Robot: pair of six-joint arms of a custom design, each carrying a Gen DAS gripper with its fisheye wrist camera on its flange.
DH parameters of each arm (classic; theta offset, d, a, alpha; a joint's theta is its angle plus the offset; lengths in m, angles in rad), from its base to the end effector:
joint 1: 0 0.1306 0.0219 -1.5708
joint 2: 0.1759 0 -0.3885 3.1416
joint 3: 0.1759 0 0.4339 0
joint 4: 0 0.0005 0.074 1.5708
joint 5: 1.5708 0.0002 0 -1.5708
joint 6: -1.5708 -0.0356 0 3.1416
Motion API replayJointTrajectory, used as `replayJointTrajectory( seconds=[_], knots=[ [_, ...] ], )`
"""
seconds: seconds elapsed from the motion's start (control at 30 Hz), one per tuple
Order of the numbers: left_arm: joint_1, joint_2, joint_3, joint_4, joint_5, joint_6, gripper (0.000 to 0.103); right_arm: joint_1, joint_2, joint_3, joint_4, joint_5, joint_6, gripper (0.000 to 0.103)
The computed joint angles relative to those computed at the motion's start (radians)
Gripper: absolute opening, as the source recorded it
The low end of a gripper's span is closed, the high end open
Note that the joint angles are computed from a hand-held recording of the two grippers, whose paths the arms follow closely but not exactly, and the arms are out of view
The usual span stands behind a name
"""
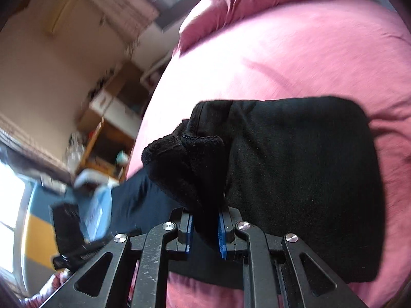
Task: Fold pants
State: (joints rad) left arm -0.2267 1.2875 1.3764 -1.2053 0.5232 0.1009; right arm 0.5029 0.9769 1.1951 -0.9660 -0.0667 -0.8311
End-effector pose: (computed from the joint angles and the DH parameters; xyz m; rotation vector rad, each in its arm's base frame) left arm 0.4424 -0.1208 0.4611 0.3327 2.6532 -0.8056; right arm 0.3215 0.1790 0.5050 0.3632 2.4104 0.7219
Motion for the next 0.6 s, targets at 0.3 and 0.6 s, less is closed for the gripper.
replayJointTrajectory(
  seconds=[0.3,0.6],
  knots=[
    [0.02,0.046,0.045,-0.036,0.116,0.002,0.026,0.14,0.154,0.051,-0.084,0.085,0.097,0.017],
    [0.011,0.158,0.126,-0.103,0.305,0.095,0.051,0.184,0.144,0.046,-0.076,-0.042,0.196,0.052]
  ],
)
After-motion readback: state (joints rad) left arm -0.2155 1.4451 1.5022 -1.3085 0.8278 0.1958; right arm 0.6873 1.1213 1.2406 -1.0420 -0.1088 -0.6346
